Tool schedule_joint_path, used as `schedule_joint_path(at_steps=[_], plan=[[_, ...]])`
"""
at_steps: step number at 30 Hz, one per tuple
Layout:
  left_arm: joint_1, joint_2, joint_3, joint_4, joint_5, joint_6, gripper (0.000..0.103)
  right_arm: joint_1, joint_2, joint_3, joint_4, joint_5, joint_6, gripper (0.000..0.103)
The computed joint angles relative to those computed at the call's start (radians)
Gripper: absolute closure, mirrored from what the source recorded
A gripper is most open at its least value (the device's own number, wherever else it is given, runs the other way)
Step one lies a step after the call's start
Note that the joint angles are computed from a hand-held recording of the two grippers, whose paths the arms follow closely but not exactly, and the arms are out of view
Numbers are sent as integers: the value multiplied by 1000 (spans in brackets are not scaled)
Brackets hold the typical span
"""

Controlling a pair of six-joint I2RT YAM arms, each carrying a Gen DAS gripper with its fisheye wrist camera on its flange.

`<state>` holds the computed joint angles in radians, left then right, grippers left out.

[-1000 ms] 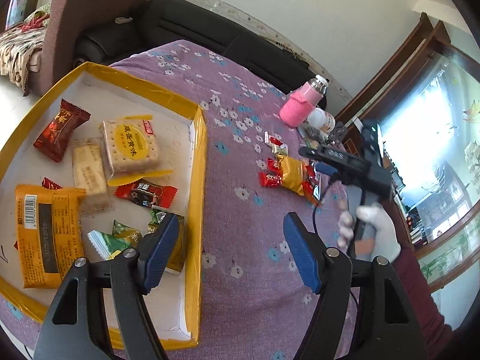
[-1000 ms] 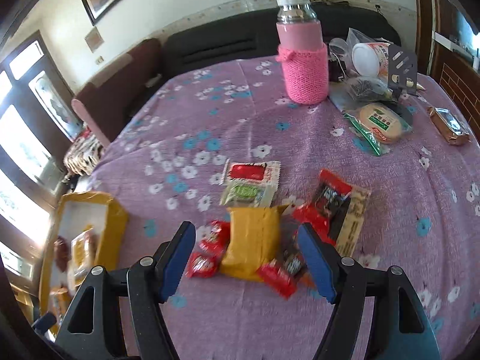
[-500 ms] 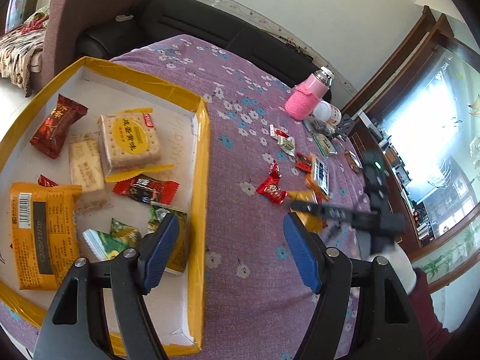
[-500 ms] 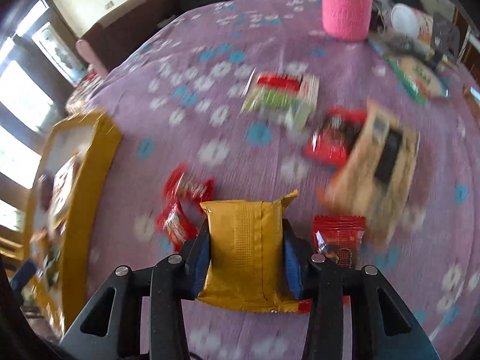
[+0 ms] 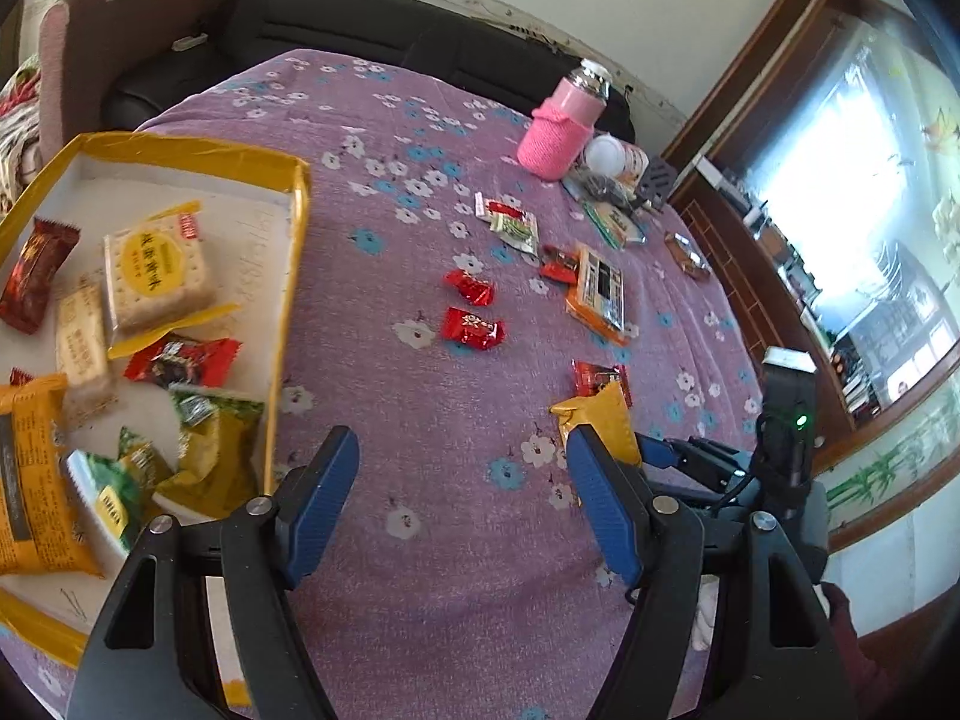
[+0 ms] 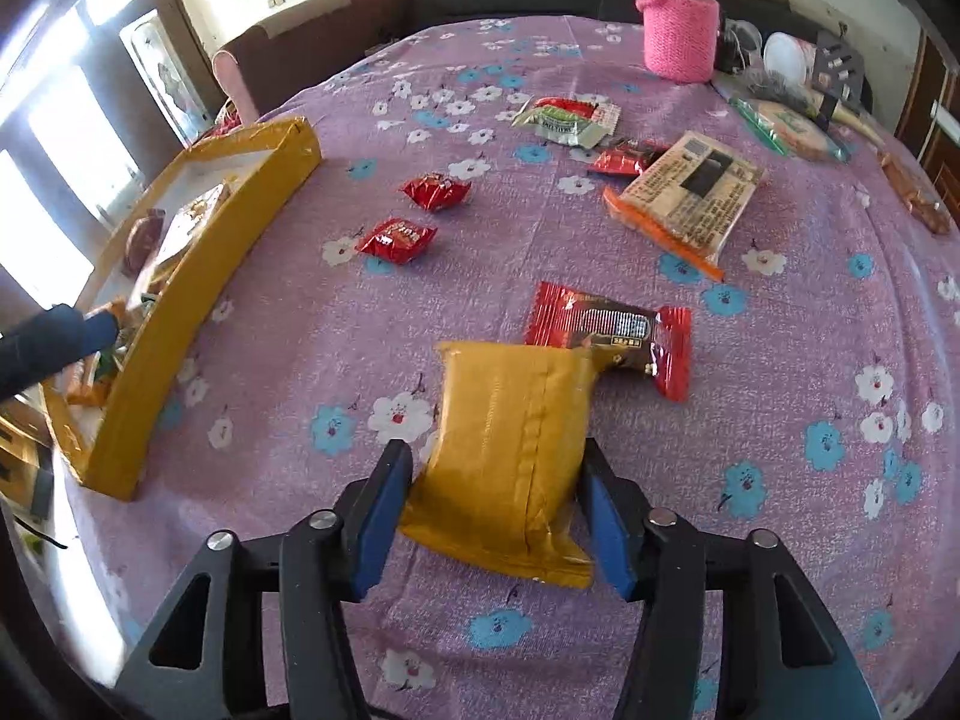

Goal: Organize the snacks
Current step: 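Grasp a yellow wrapped pack with the right tool from the pile, then grasp a red candy with the left tool while the right carries the yellow pack to the tray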

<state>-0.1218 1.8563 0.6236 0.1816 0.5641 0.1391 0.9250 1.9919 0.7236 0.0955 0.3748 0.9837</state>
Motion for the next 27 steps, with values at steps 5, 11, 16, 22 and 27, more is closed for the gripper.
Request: schedule_joint_path(at_steps=[5, 11, 16, 22, 27], plan=[[-145, 137, 133, 11, -109, -34, 32, -66, -66, -162, 222, 16, 9, 61], [-283, 338, 341, 32, -309, -109, 32, -141, -2, -375, 692, -16, -3, 60], [-342, 440, 435, 46, -419, -46, 32, -199, 60, -432, 875, -85, 2, 60], [-369, 419, 380, 125, -443, 25, 80, -192, 65, -434, 881, -81, 14, 60], [-334, 357, 299, 143, -377, 4, 81, -149, 47, -420, 823, -10, 20, 61]])
